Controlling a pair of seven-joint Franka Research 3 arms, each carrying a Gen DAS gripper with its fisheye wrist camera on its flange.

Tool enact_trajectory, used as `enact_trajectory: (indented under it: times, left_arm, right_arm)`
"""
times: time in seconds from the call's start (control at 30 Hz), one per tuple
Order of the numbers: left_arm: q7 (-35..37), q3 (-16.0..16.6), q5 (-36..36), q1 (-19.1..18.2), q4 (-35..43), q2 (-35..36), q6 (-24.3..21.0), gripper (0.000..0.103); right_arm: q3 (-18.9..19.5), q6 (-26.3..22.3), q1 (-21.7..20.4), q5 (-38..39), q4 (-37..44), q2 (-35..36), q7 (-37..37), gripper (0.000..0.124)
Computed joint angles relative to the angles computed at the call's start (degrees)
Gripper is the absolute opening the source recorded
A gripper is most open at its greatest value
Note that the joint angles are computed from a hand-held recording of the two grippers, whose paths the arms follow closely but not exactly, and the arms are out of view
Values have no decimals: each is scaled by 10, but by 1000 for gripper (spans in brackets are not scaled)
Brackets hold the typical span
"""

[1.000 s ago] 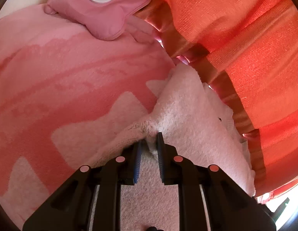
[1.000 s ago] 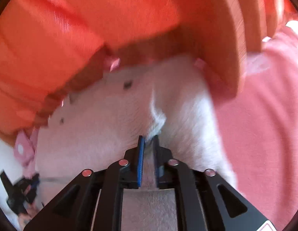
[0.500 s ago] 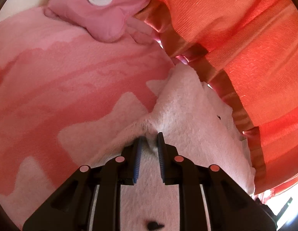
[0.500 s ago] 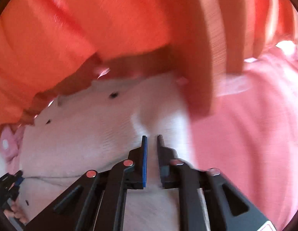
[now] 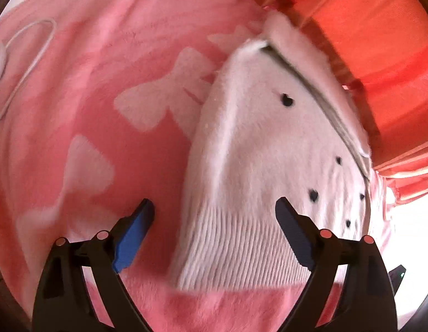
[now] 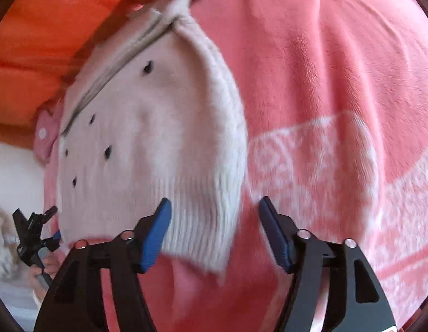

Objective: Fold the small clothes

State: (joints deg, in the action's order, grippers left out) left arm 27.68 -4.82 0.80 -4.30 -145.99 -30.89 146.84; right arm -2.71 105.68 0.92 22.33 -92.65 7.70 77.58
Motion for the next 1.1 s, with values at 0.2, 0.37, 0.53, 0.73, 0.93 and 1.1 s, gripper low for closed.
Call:
enact_trajectory:
  times: [0.2,0.37,0.53,0.73,0.93,1.1]
  left_arm:
    - [0,-5,-27,-23,5,3,-5,91]
    - [31,22,-66,-58,-9,0,40,13]
    - [4,-13,-39,-37,-26,-81,20,8]
    - [-8,-44,-4,-81,-55,-222,-85,0]
    - [-64,-54,-32,-136,-122,-308,-115,0]
    - [-70,-46,2,-102,-104,-246,-45,66]
  right_arm:
    - [14,-58,10,33,40,31,-6,67]
    - [18,-4,24,32,25,21,5,12]
    - [9,101,20,66,-106,-114,-60,7]
    - [-18,109,6,34,-211,-244,-116,0]
    - [-42,100,-23,-27,-281,-316,-157,1]
    - [-38,82,-14,20,-235,-270,-129,15]
